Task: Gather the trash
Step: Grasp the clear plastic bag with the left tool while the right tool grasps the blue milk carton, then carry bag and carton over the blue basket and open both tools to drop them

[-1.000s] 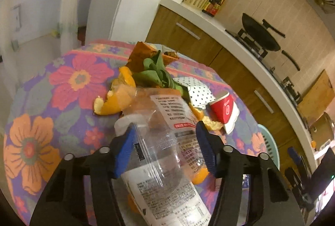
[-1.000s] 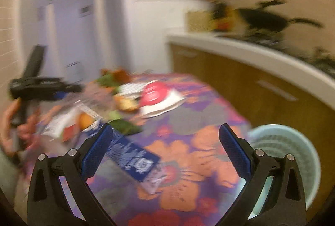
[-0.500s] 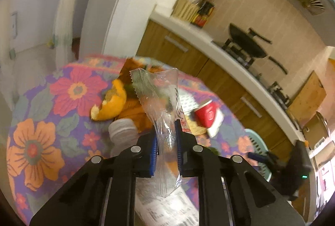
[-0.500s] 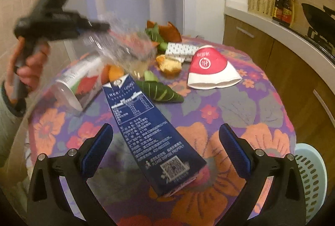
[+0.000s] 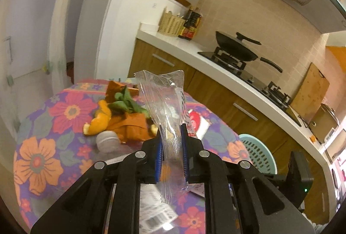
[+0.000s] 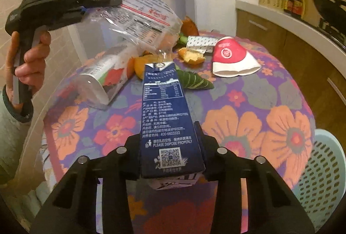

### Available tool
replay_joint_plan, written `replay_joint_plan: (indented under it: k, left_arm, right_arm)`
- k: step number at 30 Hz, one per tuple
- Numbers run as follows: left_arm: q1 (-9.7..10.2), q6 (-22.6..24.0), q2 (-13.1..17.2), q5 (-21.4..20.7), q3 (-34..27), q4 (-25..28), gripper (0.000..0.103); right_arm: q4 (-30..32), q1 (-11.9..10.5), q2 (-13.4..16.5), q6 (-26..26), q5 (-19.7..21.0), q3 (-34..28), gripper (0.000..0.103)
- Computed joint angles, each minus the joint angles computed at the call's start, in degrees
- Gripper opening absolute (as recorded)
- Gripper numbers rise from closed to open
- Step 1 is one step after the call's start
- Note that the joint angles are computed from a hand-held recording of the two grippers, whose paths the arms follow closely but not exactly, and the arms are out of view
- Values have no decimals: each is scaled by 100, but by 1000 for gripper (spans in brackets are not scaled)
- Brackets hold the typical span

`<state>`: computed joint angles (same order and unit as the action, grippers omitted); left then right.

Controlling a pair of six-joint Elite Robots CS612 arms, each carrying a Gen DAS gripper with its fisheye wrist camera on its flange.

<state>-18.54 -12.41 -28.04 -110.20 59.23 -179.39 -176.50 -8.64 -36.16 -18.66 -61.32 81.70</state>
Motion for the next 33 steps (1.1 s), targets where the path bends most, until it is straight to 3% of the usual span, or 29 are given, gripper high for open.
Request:
replay_joint_plan:
  k: [9, 13, 18, 25, 33]
  left_arm:
    - [-201, 128, -98, -175, 120, -234, 13]
    - [-361, 338, -99, -171, 54, -105, 13]
    - [-603, 591, 36, -294, -276, 332, 13]
    - [-982, 959, 431, -328, -1035, 1354, 13]
    - [-1399, 1559, 1123, 141, -2356, 3174, 13]
  right_arm:
    - [-1266, -372, -281, 937, 589, 661, 35]
    - [-1872, -556, -340, 1439, 295, 865, 35]
    - [-2156, -764, -332, 2053, -458, 1014, 35]
    - [-1515, -920, -182, 2774, -1508, 872, 35]
    - [331, -966, 117, 3289, -2143, 174, 35]
